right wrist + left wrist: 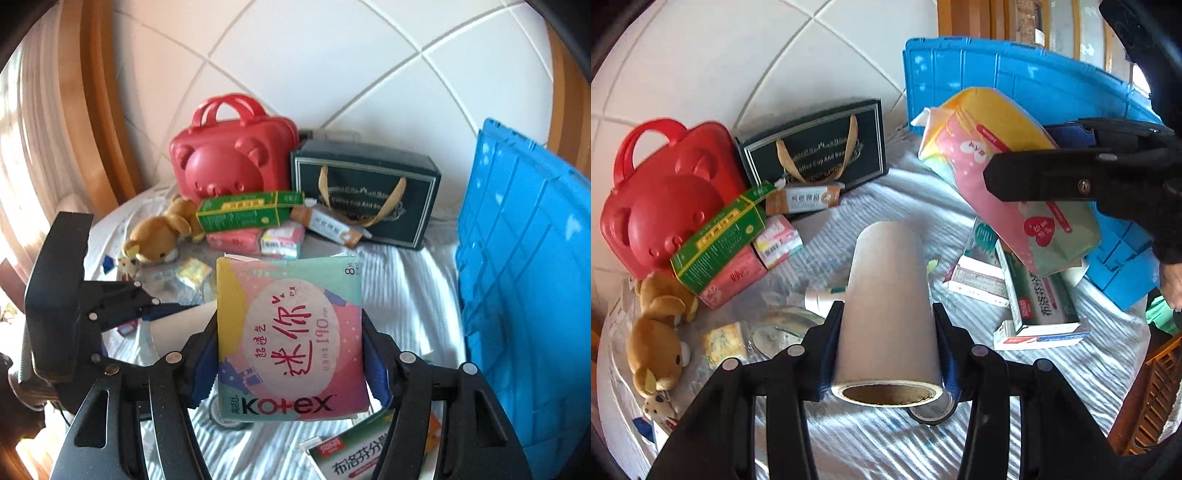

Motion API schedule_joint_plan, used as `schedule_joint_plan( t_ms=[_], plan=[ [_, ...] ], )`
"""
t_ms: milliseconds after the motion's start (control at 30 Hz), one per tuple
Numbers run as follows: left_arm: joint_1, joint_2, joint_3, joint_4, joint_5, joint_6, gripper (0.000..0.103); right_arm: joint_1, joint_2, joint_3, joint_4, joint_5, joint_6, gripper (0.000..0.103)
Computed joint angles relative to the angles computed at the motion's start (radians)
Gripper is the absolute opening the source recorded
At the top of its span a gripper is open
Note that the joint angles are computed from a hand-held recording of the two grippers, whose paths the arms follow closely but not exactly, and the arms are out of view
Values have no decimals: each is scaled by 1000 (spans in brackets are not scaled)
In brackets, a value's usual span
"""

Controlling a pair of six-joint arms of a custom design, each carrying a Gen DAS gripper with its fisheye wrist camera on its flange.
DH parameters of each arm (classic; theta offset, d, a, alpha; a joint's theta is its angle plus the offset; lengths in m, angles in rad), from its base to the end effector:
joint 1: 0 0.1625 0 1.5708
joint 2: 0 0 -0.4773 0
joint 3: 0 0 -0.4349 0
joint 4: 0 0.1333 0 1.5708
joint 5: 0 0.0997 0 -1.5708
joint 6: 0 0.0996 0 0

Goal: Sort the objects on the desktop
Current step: 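Grasp the white paper roll with the left tool while the right tool carries the Kotex pack, then carry the paper roll and Kotex pack over the crate and release both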

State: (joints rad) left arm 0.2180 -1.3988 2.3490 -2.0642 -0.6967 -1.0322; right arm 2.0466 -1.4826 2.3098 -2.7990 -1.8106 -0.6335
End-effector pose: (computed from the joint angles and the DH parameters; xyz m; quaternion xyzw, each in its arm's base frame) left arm -0.3412 -0.2903 0.1776 0.2355 0.8559 -0.3074 0.3429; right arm 0.3109 -0.3640 0.2677 0.4921 -0.8396 0.1879 0.1324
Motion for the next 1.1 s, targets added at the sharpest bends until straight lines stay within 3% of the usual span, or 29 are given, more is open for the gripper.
schedule_joint_plan(
  t_ms=[200, 333, 533, 633, 800, 1067, 1100],
  plan=[
    [-73, 8, -114, 29, 91, 120, 45, 73, -142, -21, -10, 34, 98, 65],
    [-100, 74, -183, -160, 136, 341, 45, 123, -245, -37, -28, -12, 147, 65],
    [-96, 263, -327, -481, 125, 636, 45, 172, -373, -86, -82, -166, 104, 66],
    [-91, 376, -431, -537, 125, 719, 45, 133, -419, -124, -99, -196, 83, 66],
    [-68, 550, -604, -616, 102, 815, 45, 11, -457, -184, -87, -206, 23, 66],
    [-47, 717, -807, -504, 125, 807, 46, -212, -452, -275, -2, -103, -6, 66],
    [-46, 733, -827, -485, 150, 799, 53, -225, -446, -284, 0, -101, -10, 67]
  ],
)
